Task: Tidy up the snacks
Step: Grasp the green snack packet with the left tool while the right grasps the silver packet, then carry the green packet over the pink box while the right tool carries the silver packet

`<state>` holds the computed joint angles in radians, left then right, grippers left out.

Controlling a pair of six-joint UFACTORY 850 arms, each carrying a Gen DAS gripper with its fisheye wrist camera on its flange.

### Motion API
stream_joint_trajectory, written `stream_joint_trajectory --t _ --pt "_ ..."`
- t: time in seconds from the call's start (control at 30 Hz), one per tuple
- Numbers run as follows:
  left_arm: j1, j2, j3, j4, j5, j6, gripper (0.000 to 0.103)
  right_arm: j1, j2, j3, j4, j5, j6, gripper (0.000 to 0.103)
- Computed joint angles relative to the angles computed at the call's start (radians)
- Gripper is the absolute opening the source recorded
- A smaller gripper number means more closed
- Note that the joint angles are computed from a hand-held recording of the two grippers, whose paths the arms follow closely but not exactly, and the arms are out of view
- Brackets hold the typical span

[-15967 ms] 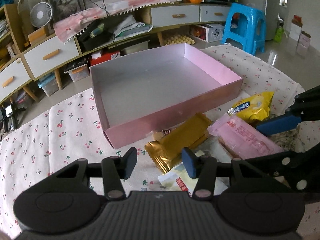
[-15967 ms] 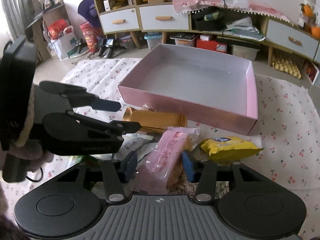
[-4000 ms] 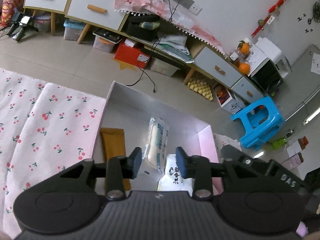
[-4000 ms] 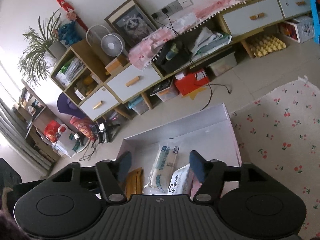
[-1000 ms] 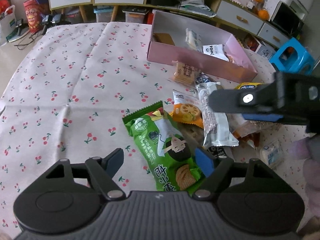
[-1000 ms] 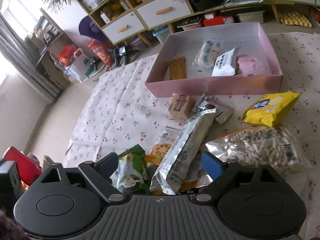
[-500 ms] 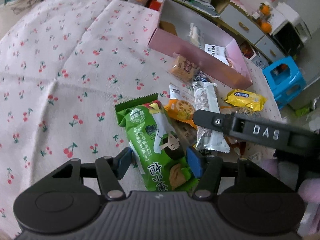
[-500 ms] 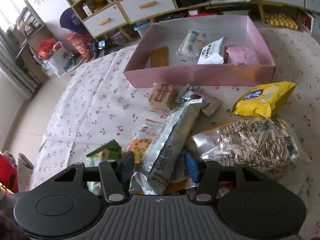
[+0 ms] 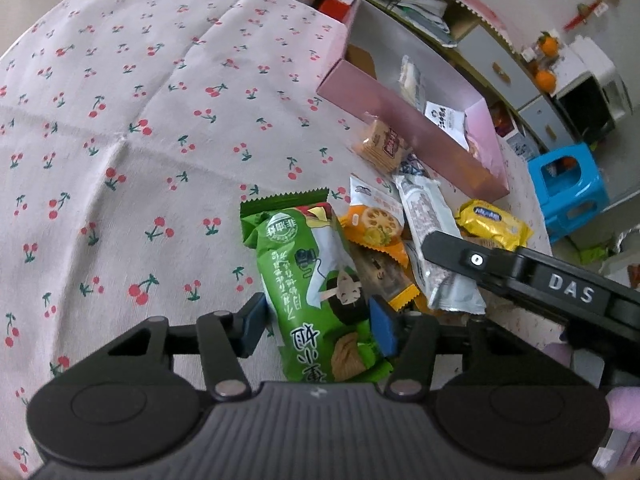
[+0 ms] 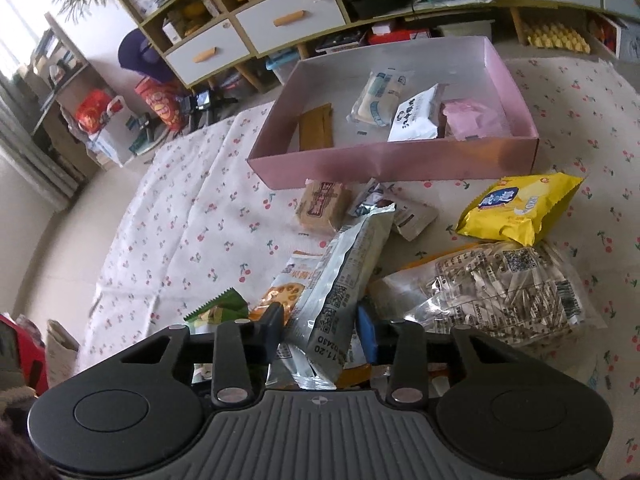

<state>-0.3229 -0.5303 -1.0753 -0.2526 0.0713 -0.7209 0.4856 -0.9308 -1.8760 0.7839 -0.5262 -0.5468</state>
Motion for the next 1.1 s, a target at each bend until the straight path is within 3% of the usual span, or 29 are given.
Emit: stream_joint_trajectory --t 0.1,0.27,0.5,0.77,1.1 --pt "0.003 0.007 0.006 0.003 0.006 -0.013 0.05 -0.013 -0.004 -0.012 0.039 -0.035 0.01 0.037" --pt "0.01 0.021 0.011 -0.135 0.013 0.116 0.049 -0.031 -0.005 -0.021 0.094 -0.074 0.026 0.037" --pt "0.029 0.051 0.035 0.009 0.061 -0.057 0.046 -0.059 -0.003 -0.027 0.195 -0.126 0.016 0.036" --pt "0.032 0.074 0.048 -0.109 0.115 0.03 0.046 -0.081 0.008 -0.024 0.295 -0.147 -0.035 0.033" --pt "0.054 0.08 0.047 0.089 0.185 -0.194 0.046 -0.113 -0.011 -0.059 0.404 -0.18 -0.035 0.033"
